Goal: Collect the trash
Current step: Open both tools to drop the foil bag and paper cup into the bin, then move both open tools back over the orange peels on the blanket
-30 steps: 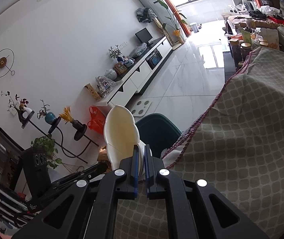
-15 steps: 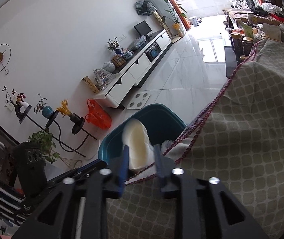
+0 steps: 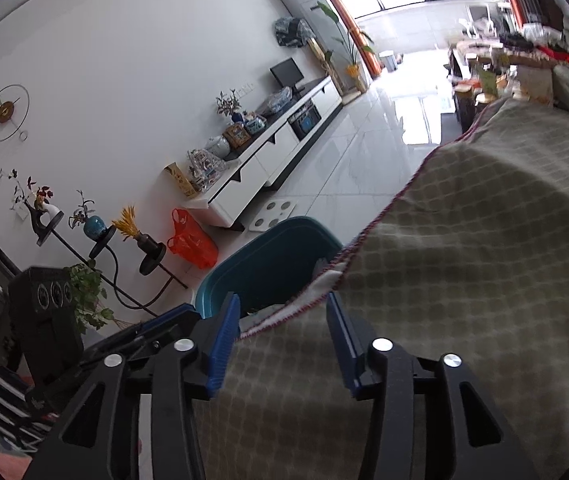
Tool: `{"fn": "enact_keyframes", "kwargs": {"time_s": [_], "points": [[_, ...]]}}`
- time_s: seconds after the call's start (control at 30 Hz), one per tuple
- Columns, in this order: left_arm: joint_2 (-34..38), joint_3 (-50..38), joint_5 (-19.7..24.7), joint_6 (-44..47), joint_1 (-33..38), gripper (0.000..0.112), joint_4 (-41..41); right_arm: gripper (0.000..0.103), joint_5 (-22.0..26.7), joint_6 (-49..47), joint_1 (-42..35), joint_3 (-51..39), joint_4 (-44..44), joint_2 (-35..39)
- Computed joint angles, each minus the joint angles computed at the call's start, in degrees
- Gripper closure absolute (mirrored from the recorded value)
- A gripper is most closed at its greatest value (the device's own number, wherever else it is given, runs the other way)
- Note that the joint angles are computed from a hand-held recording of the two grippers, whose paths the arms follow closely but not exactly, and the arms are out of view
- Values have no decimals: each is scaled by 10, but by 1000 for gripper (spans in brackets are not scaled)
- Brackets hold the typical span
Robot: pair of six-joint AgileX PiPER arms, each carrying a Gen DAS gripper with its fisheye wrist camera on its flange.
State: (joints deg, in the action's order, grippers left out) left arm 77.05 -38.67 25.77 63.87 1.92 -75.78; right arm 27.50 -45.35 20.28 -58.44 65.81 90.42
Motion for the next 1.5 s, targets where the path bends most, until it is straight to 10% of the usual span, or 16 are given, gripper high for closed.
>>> {"fn": "enact_keyframes", "kwargs": {"time_s": [0.37, 0.73, 1.17, 1.5], "points": [[22, -46, -31, 13, -186, 58, -17, 48, -9, -15, -111, 171, -46, -206], [95, -141, -100, -117, -377, 58, 112, 48, 139, -95, -428, 279, -43, -350], [155, -208, -118, -270, -461, 58, 260, 48, 255, -213, -686, 284, -31, -328], [176, -234, -106, -314, -471, 58, 300, 48, 218, -208, -673, 279, -49, -292]]}}
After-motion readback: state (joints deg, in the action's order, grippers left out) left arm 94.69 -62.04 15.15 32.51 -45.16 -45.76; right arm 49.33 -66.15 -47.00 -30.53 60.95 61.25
